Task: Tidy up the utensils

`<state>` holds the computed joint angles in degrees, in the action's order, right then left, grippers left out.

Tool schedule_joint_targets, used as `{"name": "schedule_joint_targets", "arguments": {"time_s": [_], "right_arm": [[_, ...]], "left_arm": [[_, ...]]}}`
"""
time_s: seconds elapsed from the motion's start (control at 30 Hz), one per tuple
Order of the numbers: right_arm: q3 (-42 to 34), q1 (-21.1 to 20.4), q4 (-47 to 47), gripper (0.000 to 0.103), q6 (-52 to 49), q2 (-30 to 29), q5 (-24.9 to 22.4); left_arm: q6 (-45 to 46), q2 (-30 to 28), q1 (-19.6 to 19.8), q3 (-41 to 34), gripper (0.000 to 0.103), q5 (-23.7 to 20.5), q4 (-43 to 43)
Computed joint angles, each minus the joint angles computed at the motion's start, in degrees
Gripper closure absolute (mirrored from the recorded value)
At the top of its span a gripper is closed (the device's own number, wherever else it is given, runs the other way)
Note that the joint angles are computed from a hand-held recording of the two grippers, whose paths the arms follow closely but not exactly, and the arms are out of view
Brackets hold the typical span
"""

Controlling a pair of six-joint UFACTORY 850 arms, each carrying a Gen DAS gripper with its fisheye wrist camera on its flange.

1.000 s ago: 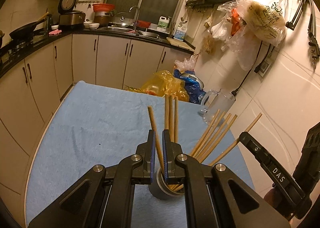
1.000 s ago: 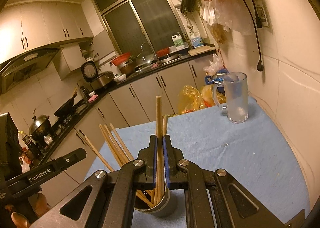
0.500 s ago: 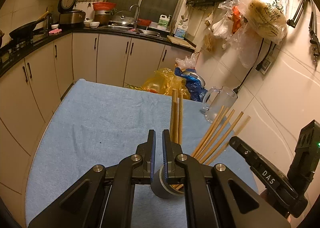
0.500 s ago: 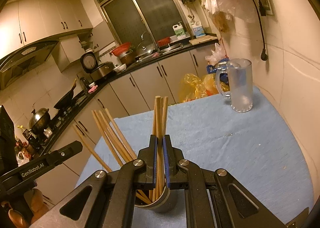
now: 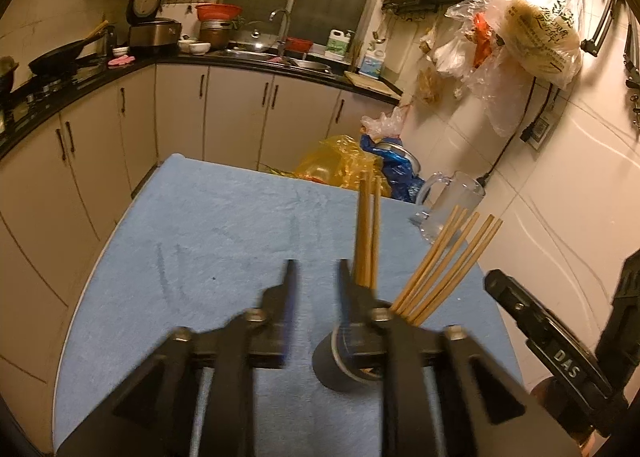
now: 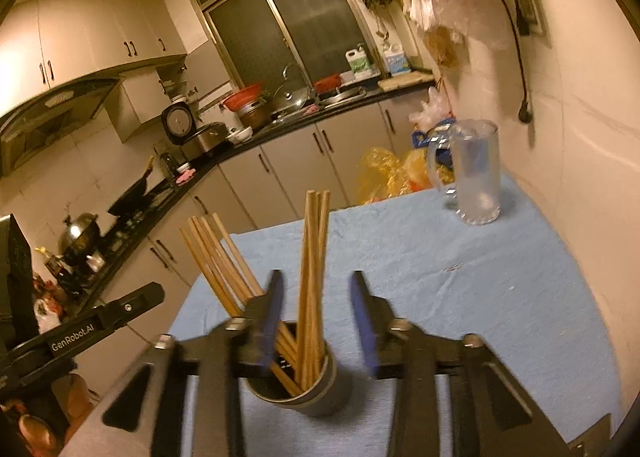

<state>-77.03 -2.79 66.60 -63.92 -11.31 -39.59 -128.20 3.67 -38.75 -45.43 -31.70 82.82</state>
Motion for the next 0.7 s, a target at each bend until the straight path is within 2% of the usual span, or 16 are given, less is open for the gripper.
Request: {"name": "schedule_joint_targets", "arguments": {"time_s": [0.03, 0.07, 0.17, 0.27, 0.3, 0.33, 0.5, 0.63, 0.7], "right_arm": [[0.54, 0.07, -0.24, 0.042, -0.18, 0.51, 1.06], [1.19, 0.08, -0.32, 0.036, -0.53, 1.09, 1.95], [3.34, 0.15, -0.73, 0.023, -1.9, 2.93, 5.16], [5.6, 0.35, -2.31, 0.014, -1.82, 4.76, 8.72], [6.28, 0.47, -2.87, 0.012, -1.64, 5.29, 9.83], [7.0, 0.65, -3.89, 0.009, -1.21, 5.85, 11.02], [7.68, 1.5, -9.7, 0.009, 2.11, 6.72, 12.49], [8.87, 1.82, -9.71, 0.008, 0.52, 7.88, 14.43], [9.37, 2.0, -10.54, 0.007, 0.5, 8.29, 15.83]], "left_arm": [[-0.7, 0.09, -0.46, 0.31, 0.067, -1.19, 0.08], [-1.38, 0.25, -1.19, 0.82, 0.067, -3.09, 0.01], [-1.3, 0.65, -2.76, 2.03, 0.063, -6.55, -1.67], [-3.0, 1.4, -4.28, 3.7, 0.046, -9.92, -2.96], [-3.24, 1.54, -4.79, 4.12, 0.036, -10.98, -3.84], [-3.32, 1.52, -5.1, 4.25, 0.034, -11.56, -4.31], [-1.75, 1.13, -6.59, 4.29, 0.033, -13.26, -7.17], [0.19, -0.02, -7.58, 3.23, 0.025, -14.36, -8.51], [1.65, -1.01, -8.26, 2.45, 0.024, -16.19, -9.4]]}}
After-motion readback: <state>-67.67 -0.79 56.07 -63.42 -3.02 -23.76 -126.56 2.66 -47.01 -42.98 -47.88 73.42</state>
